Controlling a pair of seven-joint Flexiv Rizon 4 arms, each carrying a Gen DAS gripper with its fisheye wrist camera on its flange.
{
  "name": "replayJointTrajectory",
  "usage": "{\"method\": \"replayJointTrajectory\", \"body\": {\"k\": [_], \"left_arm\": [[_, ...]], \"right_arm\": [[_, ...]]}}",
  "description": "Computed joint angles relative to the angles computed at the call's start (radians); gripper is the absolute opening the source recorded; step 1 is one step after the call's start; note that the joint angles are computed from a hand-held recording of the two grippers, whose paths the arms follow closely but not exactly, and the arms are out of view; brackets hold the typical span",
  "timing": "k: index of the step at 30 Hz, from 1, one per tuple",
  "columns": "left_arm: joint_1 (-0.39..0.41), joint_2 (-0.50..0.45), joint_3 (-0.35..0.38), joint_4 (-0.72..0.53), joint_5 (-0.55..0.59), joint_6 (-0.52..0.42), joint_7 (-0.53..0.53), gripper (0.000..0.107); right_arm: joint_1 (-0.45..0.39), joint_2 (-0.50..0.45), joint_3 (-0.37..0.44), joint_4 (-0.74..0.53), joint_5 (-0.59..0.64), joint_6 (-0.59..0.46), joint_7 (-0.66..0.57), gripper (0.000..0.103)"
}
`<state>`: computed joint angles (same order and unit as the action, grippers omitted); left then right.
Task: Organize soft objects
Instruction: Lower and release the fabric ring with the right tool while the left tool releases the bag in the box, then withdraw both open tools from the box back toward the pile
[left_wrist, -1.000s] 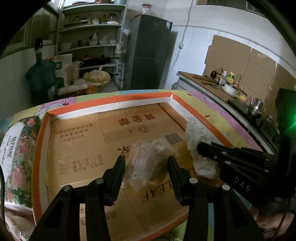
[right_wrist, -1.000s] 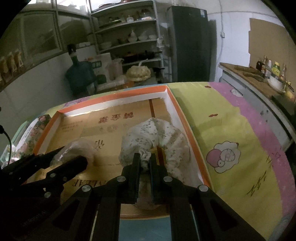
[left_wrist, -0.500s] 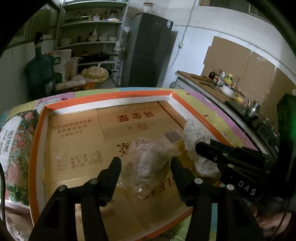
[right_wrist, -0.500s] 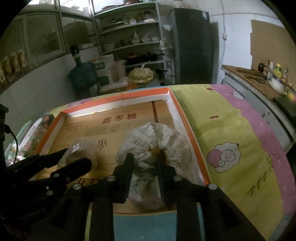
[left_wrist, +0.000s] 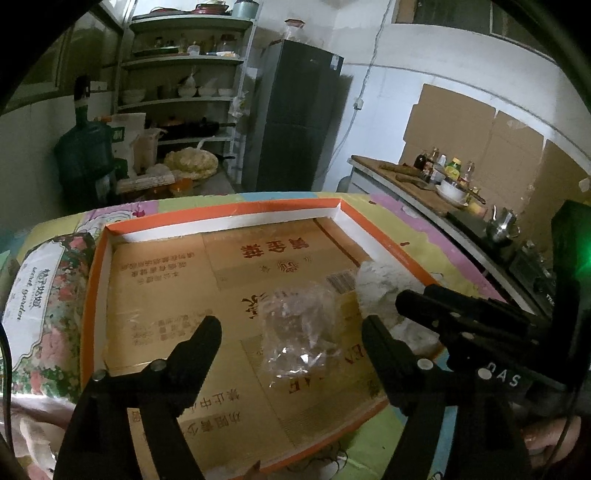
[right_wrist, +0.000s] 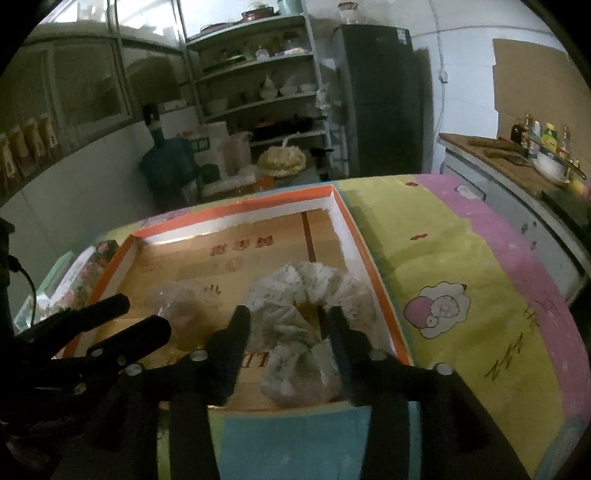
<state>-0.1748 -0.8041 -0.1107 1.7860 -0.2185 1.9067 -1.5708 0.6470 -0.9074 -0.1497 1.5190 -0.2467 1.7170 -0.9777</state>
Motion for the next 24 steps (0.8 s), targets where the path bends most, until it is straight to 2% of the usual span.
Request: {"method": "replayJointTrajectory", "body": {"k": [3,6,11,13,19,24], "left_arm": [[0.037,0.007,-0.04,0.015,0.043,0.018,0.008,0.078],[0.027,0.019,-0.024,0.028,0.058,0.038,0.021,0.078],[-0.013,0.036,0.02,0.053,0.051,0.075,0.05,0.08],[-0.048,0.042,0.055,0.064,0.027,0.092,0.062,0.083],[-0.142,0.051,0.14,0.093,-0.067,0.139,0.118,0.083],[-0.115,0.064,0.105,0.138,-0.077,0.214,0.118,0.083]], "right_arm": [[0.026,0.008,-0.034,0.023,0.023,0.034,0.008,0.055],[0.046,0.018,-0.053,0.047,0.05,0.065,0.005,0.057],[0.078,0.03,-0.077,0.08,0.099,0.105,-0.01,0.057],[0.097,0.034,-0.091,0.092,0.123,0.12,-0.018,0.057],[0.171,0.053,-0.141,0.14,0.219,0.182,-0.054,0.057],[0.206,0.076,-0.141,0.172,0.287,0.216,-0.097,0.058]]}}
